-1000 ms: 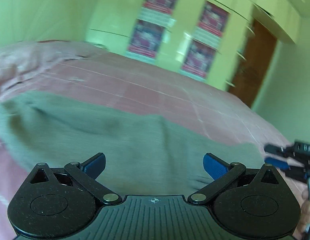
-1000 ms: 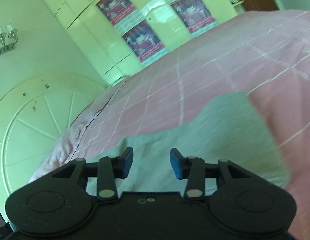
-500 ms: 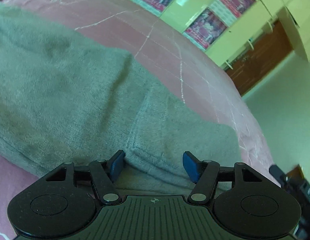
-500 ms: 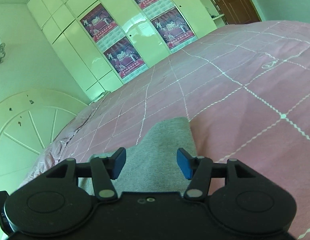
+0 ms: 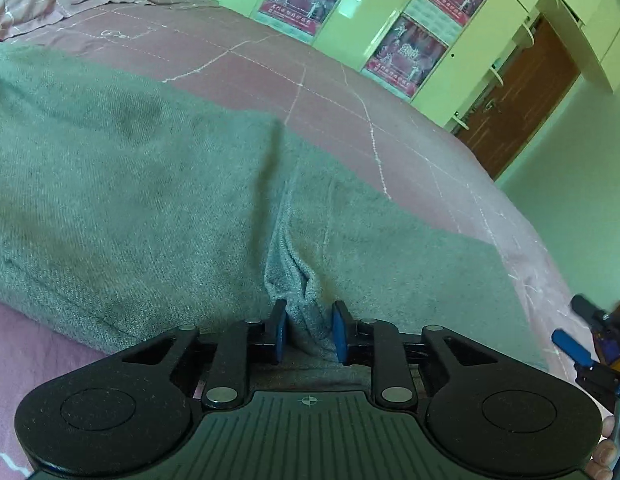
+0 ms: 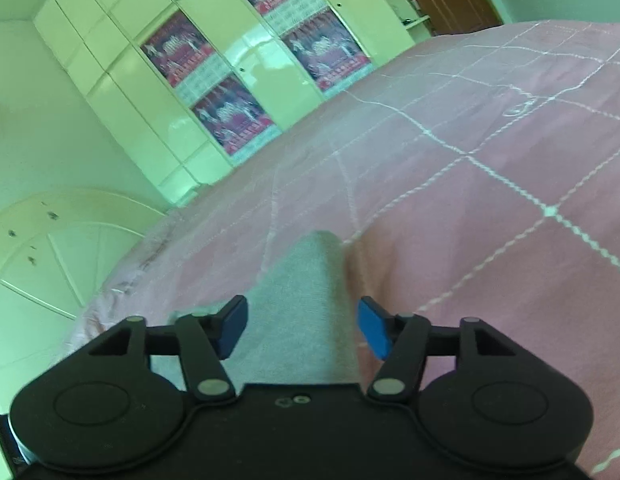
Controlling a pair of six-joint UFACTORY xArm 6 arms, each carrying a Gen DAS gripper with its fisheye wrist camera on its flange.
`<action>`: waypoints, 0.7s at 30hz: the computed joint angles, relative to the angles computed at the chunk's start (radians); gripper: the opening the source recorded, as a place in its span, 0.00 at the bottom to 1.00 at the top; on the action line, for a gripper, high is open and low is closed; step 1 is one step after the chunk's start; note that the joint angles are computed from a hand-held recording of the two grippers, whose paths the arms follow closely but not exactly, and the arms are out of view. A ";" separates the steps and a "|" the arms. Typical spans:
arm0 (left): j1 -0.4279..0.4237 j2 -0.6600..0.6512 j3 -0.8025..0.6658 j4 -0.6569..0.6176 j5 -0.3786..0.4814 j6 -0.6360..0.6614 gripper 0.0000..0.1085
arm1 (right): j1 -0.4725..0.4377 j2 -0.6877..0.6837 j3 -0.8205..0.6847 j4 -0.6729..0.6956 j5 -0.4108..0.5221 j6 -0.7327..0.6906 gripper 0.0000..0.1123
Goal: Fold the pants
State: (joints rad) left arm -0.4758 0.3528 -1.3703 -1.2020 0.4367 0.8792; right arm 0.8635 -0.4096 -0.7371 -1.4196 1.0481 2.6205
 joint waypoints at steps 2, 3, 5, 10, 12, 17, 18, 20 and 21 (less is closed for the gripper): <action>-0.013 -0.016 0.016 -0.041 -0.054 0.040 0.42 | -0.020 0.011 -0.015 -0.051 -0.055 -0.002 0.47; -0.024 -0.021 0.023 -0.045 -0.093 0.068 0.55 | -0.036 0.023 -0.027 -0.026 -0.091 -0.028 0.46; -0.048 -0.010 0.029 0.072 -0.141 0.056 0.57 | -0.127 0.097 -0.056 0.145 -0.237 -0.138 0.39; -0.073 -0.055 0.066 0.051 -0.248 0.153 0.61 | -0.075 0.096 -0.089 0.195 -0.138 -0.234 0.36; -0.075 -0.054 0.083 0.055 -0.308 0.161 0.76 | -0.055 0.119 -0.125 0.187 -0.102 -0.308 0.37; -0.042 -0.078 0.104 0.097 -0.268 0.194 0.82 | -0.103 0.221 -0.224 0.370 -0.139 -0.583 0.43; -0.041 -0.078 0.099 0.064 -0.291 0.225 0.82 | -0.100 0.212 -0.235 0.319 -0.120 -0.560 0.43; -0.029 -0.073 0.088 0.055 -0.316 0.236 0.82 | -0.126 0.213 -0.267 0.261 -0.096 -0.581 0.44; -0.014 -0.062 0.080 0.113 -0.302 0.182 0.82 | -0.151 0.224 -0.293 0.277 -0.086 -0.619 0.44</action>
State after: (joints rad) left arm -0.4899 0.2906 -1.2906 -1.0893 0.1349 1.0611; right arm 0.7122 -0.1854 -1.0304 -1.1421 0.9623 2.0010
